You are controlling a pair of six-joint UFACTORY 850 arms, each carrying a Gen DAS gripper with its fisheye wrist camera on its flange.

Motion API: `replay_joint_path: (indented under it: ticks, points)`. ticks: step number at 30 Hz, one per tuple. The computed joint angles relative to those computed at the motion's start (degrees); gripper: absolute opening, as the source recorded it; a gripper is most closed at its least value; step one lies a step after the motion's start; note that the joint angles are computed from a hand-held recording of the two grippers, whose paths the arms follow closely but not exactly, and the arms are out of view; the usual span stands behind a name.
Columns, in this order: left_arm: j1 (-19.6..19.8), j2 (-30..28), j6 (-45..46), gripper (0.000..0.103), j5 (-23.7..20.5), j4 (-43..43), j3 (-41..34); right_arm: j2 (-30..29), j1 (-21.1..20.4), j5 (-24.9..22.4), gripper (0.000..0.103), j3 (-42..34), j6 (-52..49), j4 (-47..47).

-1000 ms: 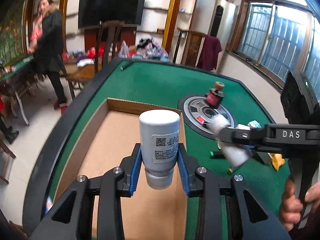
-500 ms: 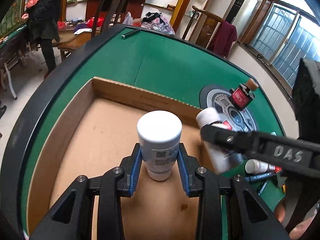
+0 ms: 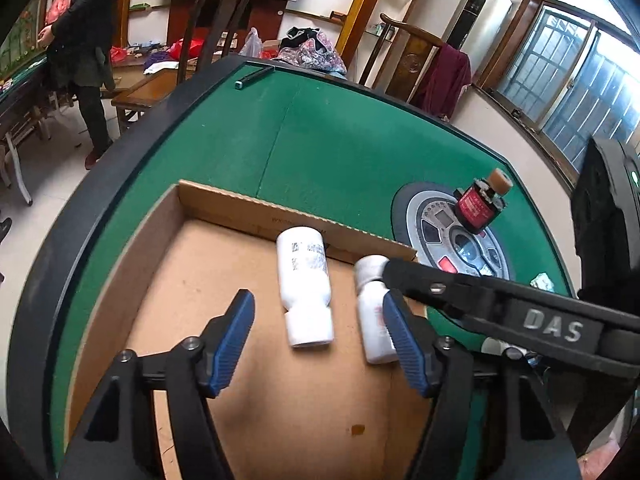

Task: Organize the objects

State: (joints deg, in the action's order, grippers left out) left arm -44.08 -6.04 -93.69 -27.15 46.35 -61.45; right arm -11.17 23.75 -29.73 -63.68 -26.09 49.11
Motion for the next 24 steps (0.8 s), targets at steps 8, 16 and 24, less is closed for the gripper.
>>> replay_joint_path:
  ticks: [8, 16, 24]
  points:
    - [-5.4, 3.2, -8.1, 0.084, -11.5, 9.8, 4.1, 11.1, -3.3, 2.1, 0.073, 8.4, -9.8, 6.6]
    - [-6.0, 2.7, -4.7, 0.084, -9.5, 0.2, 5.2, 20.0, -8.4, -0.9, 0.074, 18.8, -15.8, 12.4]
    - [-12.2, 1.8, -2.6, 0.084, -13.3, -1.2, 4.2, 29.1, -16.0, -5.4, 0.078, 27.0, -23.3, 16.7]
